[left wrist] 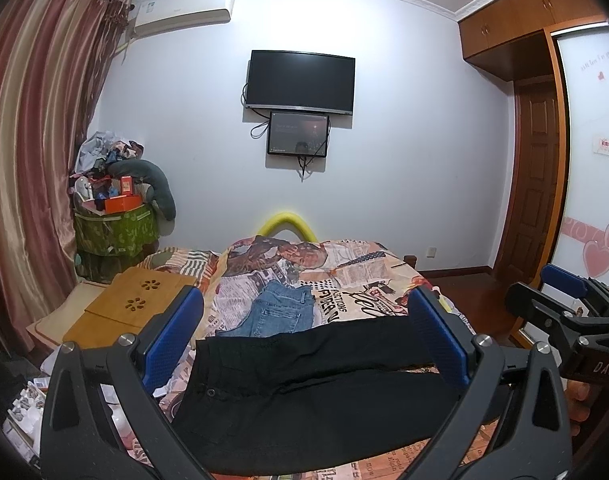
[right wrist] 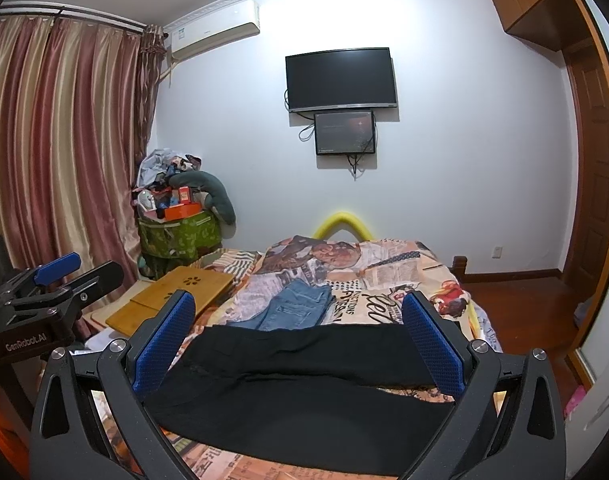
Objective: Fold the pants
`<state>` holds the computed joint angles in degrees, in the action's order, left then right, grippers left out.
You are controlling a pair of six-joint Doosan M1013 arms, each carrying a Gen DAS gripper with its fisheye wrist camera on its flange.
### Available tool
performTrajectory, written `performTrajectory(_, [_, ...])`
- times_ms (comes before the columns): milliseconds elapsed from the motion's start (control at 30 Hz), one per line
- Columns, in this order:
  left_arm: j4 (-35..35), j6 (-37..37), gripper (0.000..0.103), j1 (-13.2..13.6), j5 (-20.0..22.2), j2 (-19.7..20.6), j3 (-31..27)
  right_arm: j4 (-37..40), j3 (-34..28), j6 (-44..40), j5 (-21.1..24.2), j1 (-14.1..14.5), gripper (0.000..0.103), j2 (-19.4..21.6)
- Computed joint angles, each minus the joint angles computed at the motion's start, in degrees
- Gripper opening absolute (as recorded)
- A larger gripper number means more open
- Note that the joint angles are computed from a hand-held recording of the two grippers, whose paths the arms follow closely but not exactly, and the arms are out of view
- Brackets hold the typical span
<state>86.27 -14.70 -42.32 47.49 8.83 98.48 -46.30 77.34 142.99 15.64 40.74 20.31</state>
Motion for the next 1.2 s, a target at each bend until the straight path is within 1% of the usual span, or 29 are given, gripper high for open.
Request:
performTrajectory(367, [0.5,0.7,0.103,-0.7,0.9,0.3,-0.1,0.3,-0.1,-0.3,0.0,-0.1,0.103,0.0])
performTrajectory(1200, [0.5,0.5,0.103,-0.8,1.1,0.6,-0.5,0.0,-0.3,0.3,-0.2,-0.2,0.103,0.0])
